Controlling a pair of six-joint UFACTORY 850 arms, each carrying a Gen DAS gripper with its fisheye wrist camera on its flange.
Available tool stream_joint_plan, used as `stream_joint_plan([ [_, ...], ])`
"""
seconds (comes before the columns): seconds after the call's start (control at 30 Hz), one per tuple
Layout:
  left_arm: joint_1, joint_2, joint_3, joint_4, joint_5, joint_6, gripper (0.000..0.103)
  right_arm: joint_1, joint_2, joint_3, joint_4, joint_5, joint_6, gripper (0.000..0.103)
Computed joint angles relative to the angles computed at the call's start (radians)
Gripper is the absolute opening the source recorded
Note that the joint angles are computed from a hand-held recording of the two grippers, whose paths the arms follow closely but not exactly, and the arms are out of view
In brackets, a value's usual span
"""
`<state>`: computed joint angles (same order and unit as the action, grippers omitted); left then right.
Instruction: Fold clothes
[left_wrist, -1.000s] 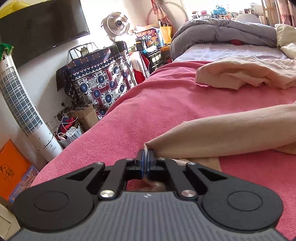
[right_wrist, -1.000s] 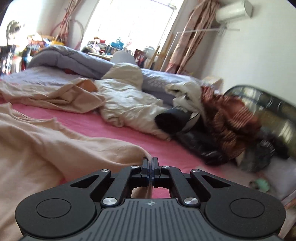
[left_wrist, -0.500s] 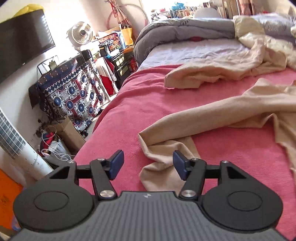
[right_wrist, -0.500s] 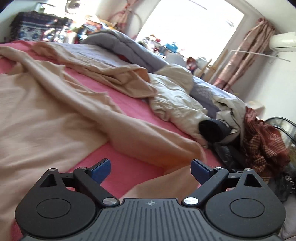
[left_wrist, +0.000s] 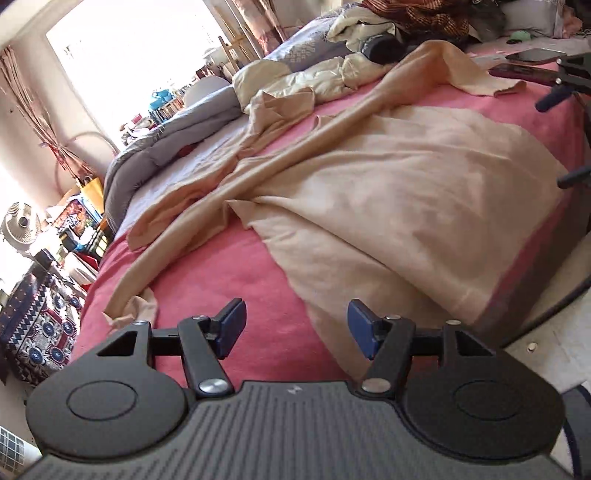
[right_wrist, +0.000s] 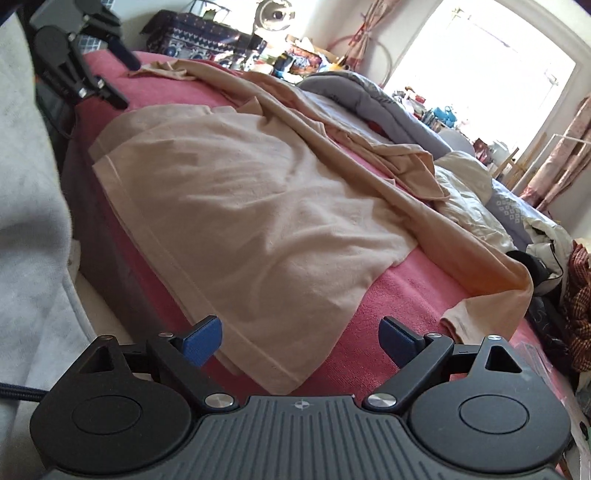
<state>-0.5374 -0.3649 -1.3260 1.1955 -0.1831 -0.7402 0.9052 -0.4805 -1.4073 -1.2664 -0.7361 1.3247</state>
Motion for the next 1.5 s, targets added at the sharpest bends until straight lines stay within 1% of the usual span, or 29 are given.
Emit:
stream_joint_plan([
  [0.03,-0.004,-0.014,-0.016,-0.070,-0.017,0.028,0.065,-0.010,0.004,0.003,0.010,0.019,0.045,0.092],
  [0.1,0.003,-0.050,-0.064,-0.279,-0.050,0.083,0.067,-0.051,0.022,0.006,0.059,0.093,0.132,0.091],
  [0.17,0.019,-0.082,-0.106,-0.489,-0.062,0.112,0.072,-0.101,0.052,0.034,0.129,0.205,0.239,0.080],
  [0.2,0.030,-0.086,-0.113,-0.590,-0.060,0.126,0.072,-0.122,0.057,0.040,0.159,0.243,0.305,0.067],
  [0.23,0.034,-0.089,-0.118,-0.649,-0.059,0.136,0.071,-0.130,0.063,0.047,0.146,0.250,0.391,0.063],
  [0.27,0.030,-0.090,-0.122,-0.666,-0.059,0.160,0.066,-0.134,0.071,0.052,0.133,0.263,0.441,0.060],
  [0.3,0.023,-0.089,-0.123,-0.641,-0.057,0.142,0.061,-0.140,0.078,0.053,0.144,0.284,0.456,0.041],
  [0.33,0.015,-0.089,-0.122,-0.591,-0.054,0.098,0.047,-0.145,0.085,0.054,0.155,0.306,0.471,0.010],
  [0.37,0.010,-0.088,-0.123,-0.577,-0.052,0.093,0.026,-0.150,0.096,0.061,0.160,0.328,0.499,0.005],
  [0.4,0.008,-0.084,-0.122,-0.598,-0.049,0.126,0.013,-0.151,0.108,0.073,0.146,0.342,0.545,0.006],
  [0.43,0.009,-0.079,-0.122,-0.636,-0.044,0.167,0.006,-0.149,0.116,0.080,0.114,0.338,0.588,0.006],
  [0.53,0.037,-0.055,-0.116,-0.875,-0.015,0.318,0.006,-0.148,0.150,0.105,0.006,0.317,0.728,0.005],
  [0.6,0.050,-0.046,-0.114,-0.867,-0.026,0.284,0.006,-0.156,0.168,0.128,-0.044,0.297,0.792,0.005],
  [0.67,0.057,-0.041,-0.112,-0.774,-0.045,0.175,0.006,-0.166,0.180,0.148,-0.064,0.285,0.814,0.006],
  [0.77,0.068,-0.039,-0.107,-0.800,-0.071,0.190,0.006,-0.200,0.203,0.199,-0.137,0.409,0.893,0.014],
  [0.8,0.070,-0.037,-0.103,-0.795,-0.077,0.186,0.006,-0.205,0.202,0.205,-0.144,0.437,0.893,0.019],
  [0.87,0.071,-0.033,-0.096,-0.783,-0.075,0.173,0.006,-0.206,0.184,0.196,-0.089,0.465,0.806,0.023],
  [0.9,0.073,-0.033,-0.096,-0.785,-0.072,0.165,0.006,-0.205,0.170,0.183,-0.036,0.473,0.735,0.028],
  [0.97,0.075,-0.034,-0.101,-0.755,-0.072,0.120,0.006,-0.210,0.140,0.157,0.044,0.501,0.624,0.043],
  [1.0,0.077,-0.032,-0.101,-0.732,-0.069,0.093,0.006,-0.206,0.131,0.142,0.096,0.509,0.562,0.054],
  [1.1,0.079,-0.027,-0.104,-0.601,-0.073,-0.042,0.006,-0.184,0.098,0.089,0.174,0.485,0.442,0.058],
  [1.17,0.086,-0.024,-0.105,-0.557,-0.080,-0.100,0.006,-0.174,0.087,0.070,0.199,0.472,0.399,0.056],
  [1.2,0.092,-0.023,-0.106,-0.580,-0.081,-0.097,0.006,-0.172,0.083,0.063,0.211,0.472,0.387,0.050],
  [1.23,0.097,-0.022,-0.106,-0.600,-0.082,-0.088,0.006,-0.172,0.081,0.059,0.224,0.479,0.378,0.030],
  [1.3,0.101,-0.018,-0.099,-0.621,-0.081,-0.065,0.006,-0.173,0.089,0.069,0.190,0.495,0.458,0.008],
  [1.37,0.098,-0.010,-0.086,-0.613,-0.073,-0.046,0.006,-0.167,0.124,0.093,0.020,0.508,0.666,0.007],
  [1.4,0.095,-0.009,-0.083,-0.593,-0.074,-0.052,0.006,-0.161,0.147,0.104,-0.043,0.495,0.731,0.007],
  [1.47,0.084,-0.016,-0.086,-0.539,-0.097,-0.073,0.006,-0.137,0.165,0.109,-0.087,0.393,0.737,0.007],
  [1.5,0.078,-0.023,-0.090,-0.514,-0.113,-0.085,0.007,-0.130,0.162,0.105,-0.046,0.348,0.677,0.007],
])
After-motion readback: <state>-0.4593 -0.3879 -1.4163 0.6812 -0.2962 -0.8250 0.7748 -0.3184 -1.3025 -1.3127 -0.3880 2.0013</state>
